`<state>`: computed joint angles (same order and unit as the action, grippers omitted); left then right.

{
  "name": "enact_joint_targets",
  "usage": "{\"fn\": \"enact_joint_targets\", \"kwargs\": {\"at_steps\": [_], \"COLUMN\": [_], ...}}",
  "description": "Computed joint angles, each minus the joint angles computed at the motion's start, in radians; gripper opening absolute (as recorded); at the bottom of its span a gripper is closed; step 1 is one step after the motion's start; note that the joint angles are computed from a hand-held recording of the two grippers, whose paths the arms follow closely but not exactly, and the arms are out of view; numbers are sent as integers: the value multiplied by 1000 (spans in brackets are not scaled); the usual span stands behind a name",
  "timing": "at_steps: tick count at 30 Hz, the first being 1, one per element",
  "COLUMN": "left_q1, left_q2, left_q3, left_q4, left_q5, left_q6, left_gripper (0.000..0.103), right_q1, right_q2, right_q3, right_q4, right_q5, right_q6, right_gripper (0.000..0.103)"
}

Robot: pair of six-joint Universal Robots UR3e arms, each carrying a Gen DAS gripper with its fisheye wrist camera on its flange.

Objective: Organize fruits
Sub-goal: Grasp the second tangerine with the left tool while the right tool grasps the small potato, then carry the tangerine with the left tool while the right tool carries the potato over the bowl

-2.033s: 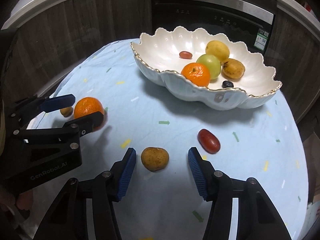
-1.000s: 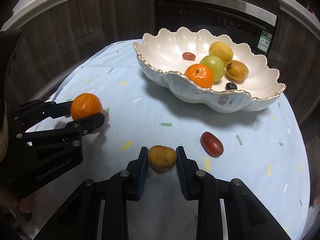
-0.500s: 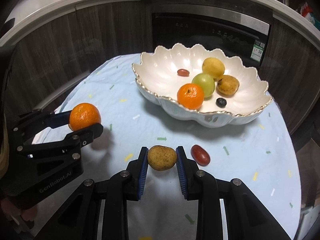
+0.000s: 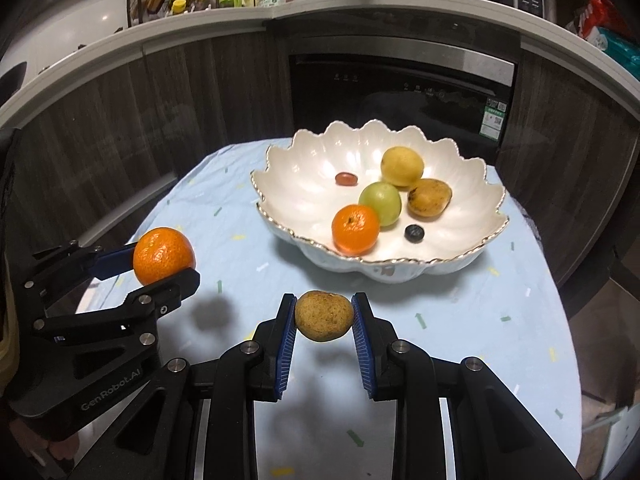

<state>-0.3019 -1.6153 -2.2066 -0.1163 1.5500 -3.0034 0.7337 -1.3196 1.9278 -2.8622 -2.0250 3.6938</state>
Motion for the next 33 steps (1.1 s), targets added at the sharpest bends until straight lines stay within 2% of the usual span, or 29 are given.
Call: {"fn": "enact_joint_targets", "kwargs": {"at_steps": [11, 33], "left_q1": [-44, -98], "left_q2": [12, -121], "left_q3": [77, 345], "left_q4": [-56, -140], "left_q5": [31, 51], "left_q6": [-18, -44], "left_gripper": [44, 44], "right_q1": [-21, -142], "right_q2": [-64, -168], "right_q3": [31, 33], "right_q4": [4, 17], "right_q5": [-22, -23], "right_q6": [4, -69], "right_gripper": [29, 29]}}
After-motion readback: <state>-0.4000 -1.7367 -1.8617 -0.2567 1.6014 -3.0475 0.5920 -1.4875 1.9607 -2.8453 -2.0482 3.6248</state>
